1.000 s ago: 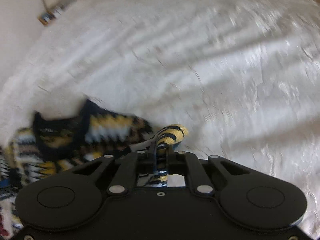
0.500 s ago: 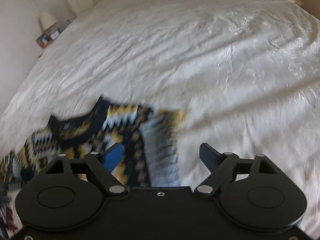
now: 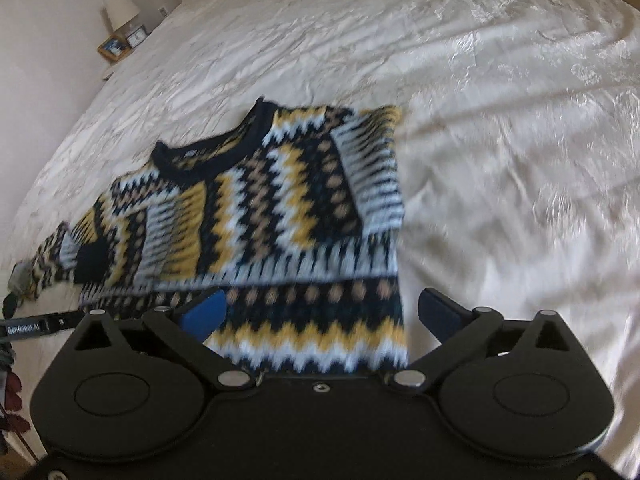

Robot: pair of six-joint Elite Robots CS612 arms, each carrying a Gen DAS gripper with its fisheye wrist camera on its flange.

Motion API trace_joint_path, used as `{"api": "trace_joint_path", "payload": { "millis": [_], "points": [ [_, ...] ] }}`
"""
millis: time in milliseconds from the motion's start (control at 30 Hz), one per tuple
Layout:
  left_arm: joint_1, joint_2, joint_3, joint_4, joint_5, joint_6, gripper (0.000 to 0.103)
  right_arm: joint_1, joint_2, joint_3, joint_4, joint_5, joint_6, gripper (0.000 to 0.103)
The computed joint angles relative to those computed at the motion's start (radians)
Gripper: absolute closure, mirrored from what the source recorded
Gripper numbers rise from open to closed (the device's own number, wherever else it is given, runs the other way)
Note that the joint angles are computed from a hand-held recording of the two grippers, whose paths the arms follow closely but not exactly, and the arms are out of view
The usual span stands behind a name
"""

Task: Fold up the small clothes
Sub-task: 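Move both tools back over the sweater hem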

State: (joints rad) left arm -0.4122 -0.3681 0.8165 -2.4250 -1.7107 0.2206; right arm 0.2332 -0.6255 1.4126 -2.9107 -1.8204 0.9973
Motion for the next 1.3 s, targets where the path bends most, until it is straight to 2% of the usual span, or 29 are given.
{"api": "trace_joint_path", "payload": {
  "millis": [233,367,433,567,767,900,967,1100,1300],
  "points": [
    [-0.002,-0.081,0.178,-0.019,0.016,0.028,0.032,0.028,-0.008,0.018,-0.003,0.035,-0.017,0.001],
    [-0.003,-0.106,0.245,-0.04,0.044,0.054,0.03,0.037,-0.011,0.029,0.007,0.066,-0.032,0.001],
    [-0.001,-0.116,0.27,-0.056,0.047,0.058,0.025,0.043,-0.015,0.038,0.001,0.071,-0.036,0.001],
    [0.001,-0.134,0.314,-0.082,0.051,0.05,0.024,0.049,-0.02,0.055,-0.013,0.09,-0.046,0.001],
    [-0.003,-0.151,0.356,-0.124,0.066,0.015,0.023,0.055,-0.016,0.048,0.012,0.141,-0.103,0.001],
    [-0.004,-0.157,0.366,-0.096,0.069,0.022,0.016,0.054,-0.006,0.017,0.111,0.212,-0.173,0.001],
    [-0.004,-0.159,0.373,-0.107,0.074,0.031,0.016,0.055,0.002,0.007,0.15,0.237,-0.198,0.001],
    [-0.004,-0.165,0.384,-0.116,0.084,0.033,0.016,0.057,0.0,0.033,0.095,0.259,-0.168,0.001],
    [-0.004,-0.171,0.391,-0.112,0.086,-0.004,0.016,0.056,-0.007,0.052,0.068,0.264,-0.175,0.001]
  ]
}}
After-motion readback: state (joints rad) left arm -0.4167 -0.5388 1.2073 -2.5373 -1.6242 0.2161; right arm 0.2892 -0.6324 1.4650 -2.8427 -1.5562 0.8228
